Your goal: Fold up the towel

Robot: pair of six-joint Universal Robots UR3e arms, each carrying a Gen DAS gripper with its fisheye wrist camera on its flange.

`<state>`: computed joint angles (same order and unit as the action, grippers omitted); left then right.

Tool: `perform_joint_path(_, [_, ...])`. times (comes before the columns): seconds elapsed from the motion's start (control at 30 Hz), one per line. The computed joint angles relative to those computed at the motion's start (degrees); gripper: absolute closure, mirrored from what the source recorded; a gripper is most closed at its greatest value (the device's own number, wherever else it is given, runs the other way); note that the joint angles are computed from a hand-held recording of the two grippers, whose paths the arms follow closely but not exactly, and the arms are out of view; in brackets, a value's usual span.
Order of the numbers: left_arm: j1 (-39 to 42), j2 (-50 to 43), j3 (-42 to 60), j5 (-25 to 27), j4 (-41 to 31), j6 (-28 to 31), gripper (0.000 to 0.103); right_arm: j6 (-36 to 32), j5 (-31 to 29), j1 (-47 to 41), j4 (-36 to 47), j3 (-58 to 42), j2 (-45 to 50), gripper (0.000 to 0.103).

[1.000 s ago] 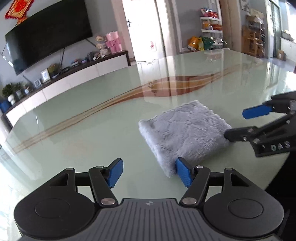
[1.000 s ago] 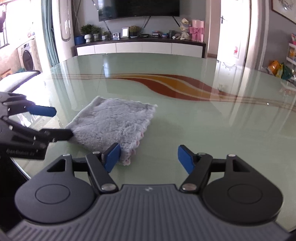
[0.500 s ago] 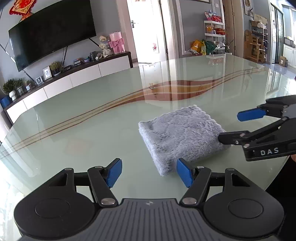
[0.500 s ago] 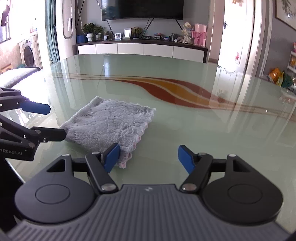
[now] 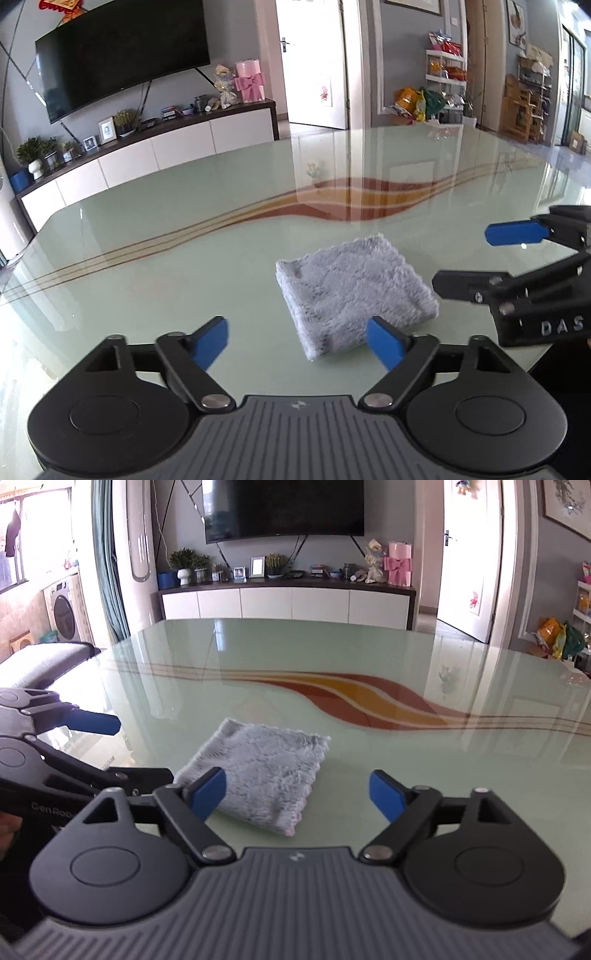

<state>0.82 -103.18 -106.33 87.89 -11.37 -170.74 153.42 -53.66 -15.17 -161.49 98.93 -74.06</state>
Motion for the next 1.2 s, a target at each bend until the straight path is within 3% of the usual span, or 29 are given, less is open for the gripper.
perform_joint_path(0.1, [-0.5, 1.3, 0.9, 1.8, -3.0, -0.8, 0.001, 0.5, 0.5, -0.9, 1.7, 1.0, -2.3, 0.003])
perform_joint_path(0.33, [0.3, 5.4, 3.1, 1.3, -14.6, -4.2, 0.001, -0.3, 1.7, -1.8, 5.1, 1.7, -5.8, 0.000])
perform_joint_path(1.2, [1.7, 9.1, 2.0, 0.9, -16.5, -6.2, 0.001, -0.9, 1.8, -3.3, 8.4, 2.9, -8.2, 0.000])
